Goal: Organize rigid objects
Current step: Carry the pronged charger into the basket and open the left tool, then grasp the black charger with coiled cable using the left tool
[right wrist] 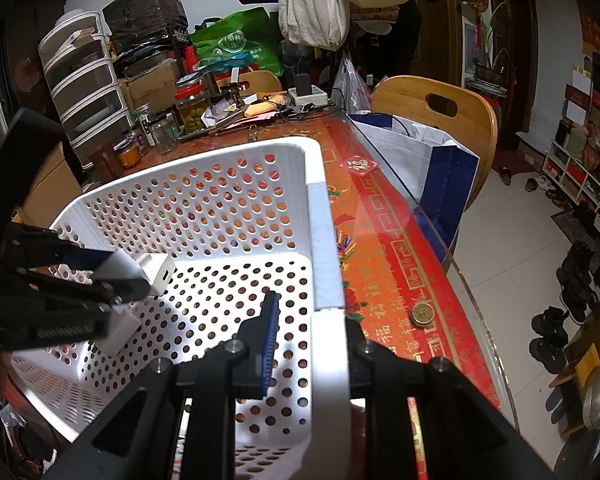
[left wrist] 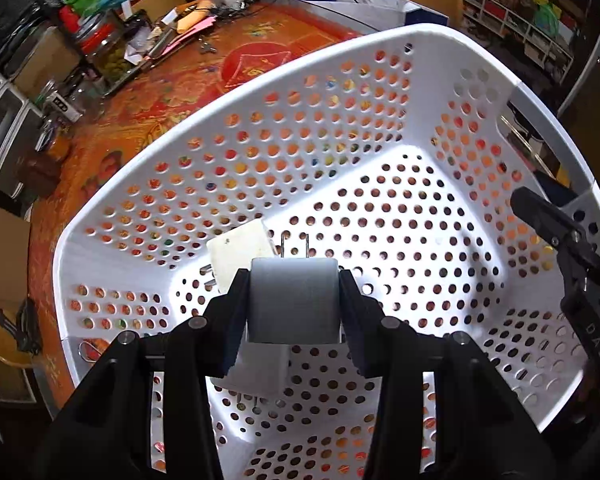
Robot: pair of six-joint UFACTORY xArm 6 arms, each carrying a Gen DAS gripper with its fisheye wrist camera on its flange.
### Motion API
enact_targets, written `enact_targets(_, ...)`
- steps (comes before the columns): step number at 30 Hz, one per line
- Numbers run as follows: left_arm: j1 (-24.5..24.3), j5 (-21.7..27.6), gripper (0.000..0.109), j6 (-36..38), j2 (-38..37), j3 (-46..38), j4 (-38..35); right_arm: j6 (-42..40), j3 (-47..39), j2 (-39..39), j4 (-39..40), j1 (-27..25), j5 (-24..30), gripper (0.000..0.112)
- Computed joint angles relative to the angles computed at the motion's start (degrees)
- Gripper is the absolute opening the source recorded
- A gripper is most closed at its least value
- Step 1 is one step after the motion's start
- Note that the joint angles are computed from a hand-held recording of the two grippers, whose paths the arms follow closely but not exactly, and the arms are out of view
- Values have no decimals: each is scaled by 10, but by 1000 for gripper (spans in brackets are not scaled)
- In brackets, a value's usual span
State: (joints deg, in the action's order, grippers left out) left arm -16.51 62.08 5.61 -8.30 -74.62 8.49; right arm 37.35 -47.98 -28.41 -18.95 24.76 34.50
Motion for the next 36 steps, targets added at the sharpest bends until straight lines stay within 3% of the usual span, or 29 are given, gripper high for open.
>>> enact_targets(8,-3,19,41,23,9,-6,1,0,2,-2,0,0,0,21)
enact_targets(9,-3,16,45,28,7,-4,1,0,2,-1,1,0,1,21)
enact_targets(10,-2,6,56,31,0,3,0,0,1,-1,1,0,2,21)
enact_targets(12,7,-44,69,33,-35,37,-2,1,0,0,1,1,5,20)
enact_targets(13,16,-67,70,35,-55,55,-7,3,-1,1,-2,2,7,20)
enact_targets(17,107,-119,78,109,-159,119,-120,6,-6,4,-9,4,17,20)
enact_targets(19,180,-145,101,156,-217,158,-168,6,-9,5,-12,4,22,20)
enact_targets(22,308,-188,103,191,-269,211,-200,7,-12,6,-16,6,27,20)
enact_targets(26,459,-134,103,234,-215,203,-295,13,-9,3,-21,7,27,20)
enact_targets(29,497,-137,102,250,-180,208,-309,15,-11,4,-29,7,30,20)
enact_targets(36,486,-162,93,258,-163,236,-293,16,-13,4,-29,7,38,20)
